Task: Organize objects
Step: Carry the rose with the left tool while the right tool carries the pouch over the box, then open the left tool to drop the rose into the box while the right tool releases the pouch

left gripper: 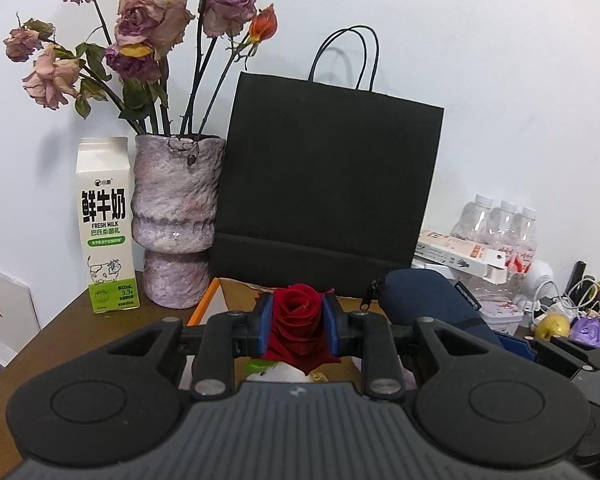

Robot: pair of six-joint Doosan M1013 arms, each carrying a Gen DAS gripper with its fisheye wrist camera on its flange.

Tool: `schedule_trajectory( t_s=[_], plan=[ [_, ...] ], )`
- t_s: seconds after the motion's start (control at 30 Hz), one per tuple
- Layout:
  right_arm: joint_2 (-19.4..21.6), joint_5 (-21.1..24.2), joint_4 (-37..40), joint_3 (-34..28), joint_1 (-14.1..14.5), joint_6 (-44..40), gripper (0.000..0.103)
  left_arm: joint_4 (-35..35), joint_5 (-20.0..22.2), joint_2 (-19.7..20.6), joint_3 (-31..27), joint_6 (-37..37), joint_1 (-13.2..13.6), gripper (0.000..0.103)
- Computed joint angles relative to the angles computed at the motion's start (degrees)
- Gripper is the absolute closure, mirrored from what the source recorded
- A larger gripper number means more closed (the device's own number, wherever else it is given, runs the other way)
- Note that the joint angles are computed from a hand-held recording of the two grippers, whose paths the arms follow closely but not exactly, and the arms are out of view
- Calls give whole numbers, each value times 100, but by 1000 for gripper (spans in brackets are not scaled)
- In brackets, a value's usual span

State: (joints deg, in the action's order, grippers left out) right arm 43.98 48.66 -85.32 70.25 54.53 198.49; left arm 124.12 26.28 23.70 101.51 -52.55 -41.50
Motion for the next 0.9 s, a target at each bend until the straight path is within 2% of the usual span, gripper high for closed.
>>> schedule_trajectory(
  t_s=[0.33,0.53,0.9],
  plan=[
    [120,-142,272,-155,-149,-250,41,-201,-172,221,-287,318,110,76],
    [180,-180,390,-239,-194,-420,41,-525,-231,342,-445,723,130,76],
    [264,-188,653,-366,-258,-697,40,-704,-310,485,-599,1034,150,74]
  ],
)
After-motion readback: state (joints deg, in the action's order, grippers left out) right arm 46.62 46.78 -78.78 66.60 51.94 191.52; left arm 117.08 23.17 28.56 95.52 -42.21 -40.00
